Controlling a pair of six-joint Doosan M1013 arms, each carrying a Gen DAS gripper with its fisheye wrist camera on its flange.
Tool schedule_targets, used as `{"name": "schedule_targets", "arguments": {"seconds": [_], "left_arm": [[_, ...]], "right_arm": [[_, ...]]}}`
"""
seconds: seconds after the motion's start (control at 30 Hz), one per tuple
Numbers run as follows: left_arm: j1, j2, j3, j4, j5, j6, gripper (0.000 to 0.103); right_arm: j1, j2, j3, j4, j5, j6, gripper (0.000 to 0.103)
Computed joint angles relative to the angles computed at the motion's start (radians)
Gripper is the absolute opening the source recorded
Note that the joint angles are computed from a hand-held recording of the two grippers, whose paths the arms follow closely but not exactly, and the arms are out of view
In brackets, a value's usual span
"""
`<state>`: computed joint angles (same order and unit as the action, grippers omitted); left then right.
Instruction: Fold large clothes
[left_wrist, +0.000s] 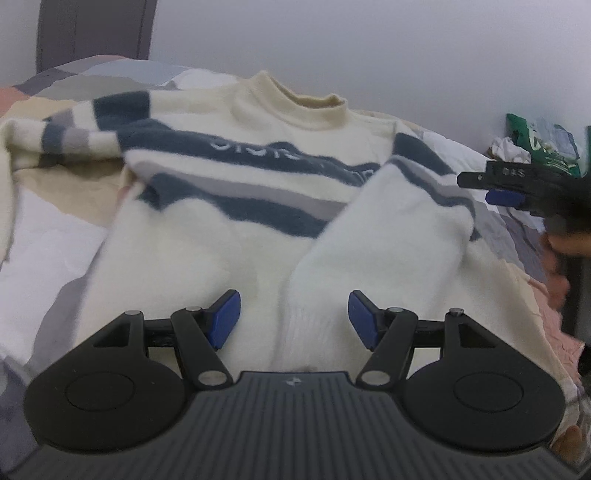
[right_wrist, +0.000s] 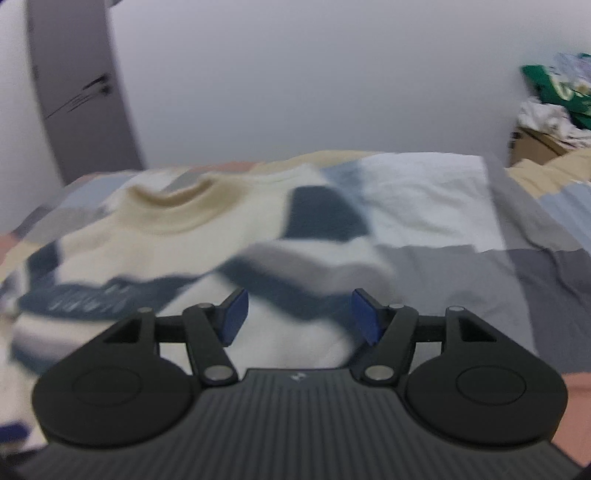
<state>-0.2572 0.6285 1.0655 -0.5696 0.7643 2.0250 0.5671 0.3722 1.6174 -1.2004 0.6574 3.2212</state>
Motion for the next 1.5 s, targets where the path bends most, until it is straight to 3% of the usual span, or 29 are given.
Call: {"name": "schedule_targets", "arguments": {"seconds": [0.2, 0.4, 0.57, 0.7, 0.87, 0.97, 1.07, 1.23, 1.4, 1.5], "left_arm": [[0.002, -0.014, 0.028, 0.01, -0.014, -0.022, 0.07], [0.009, -0.031, 0.055, -0.018, -0.046, -0.011, 0.07], [0.018, -0.049, 0.076, -0.038, -0.083, -0.03, 0.07], [0.009, -0.061, 0.091, 0.035, -0.119, -0.088, 0.07], [0.005, -0.069, 0.1, 0.09, -0.152, -0.123, 0.07], [-0.002, -0.068, 0.095, 0.212, -0.161, -0.257, 0.07], [-0.005, -0.068, 0.092, 0.283, -0.173, -0.332, 0.07], [-0.007, -0.072, 0.097, 0.451, -0.212, -0.515, 0.07], [-0.004, -0.056, 0.067, 0.776, -0.204, -0.912, 0.07], [-0.004, -0.029, 0.023, 1.002, -0.148, -1.137, 0.07]], "right_arm": [[0.056, -0.012, 0.017, 0.061, -0.111, -0.04, 0.063], [0.086, 0.013, 0.0, 0.189, -0.148, -0.2, 0.063], [0.1, 0.034, -0.019, 0.25, -0.122, -0.32, 0.062], [0.099, 0.049, -0.027, 0.342, -0.089, -0.39, 0.062], [0.108, 0.037, -0.015, 0.318, -0.086, -0.352, 0.064], [0.108, 0.02, 0.003, 0.285, -0.108, -0.3, 0.065], [0.107, 0.005, 0.021, 0.235, -0.117, -0.231, 0.079], [0.096, -0.009, 0.035, 0.237, -0.149, -0.203, 0.086], [0.079, -0.025, 0.058, 0.272, -0.215, -0.182, 0.086], [0.077, -0.03, 0.066, 0.263, -0.225, -0.153, 0.086]]}}
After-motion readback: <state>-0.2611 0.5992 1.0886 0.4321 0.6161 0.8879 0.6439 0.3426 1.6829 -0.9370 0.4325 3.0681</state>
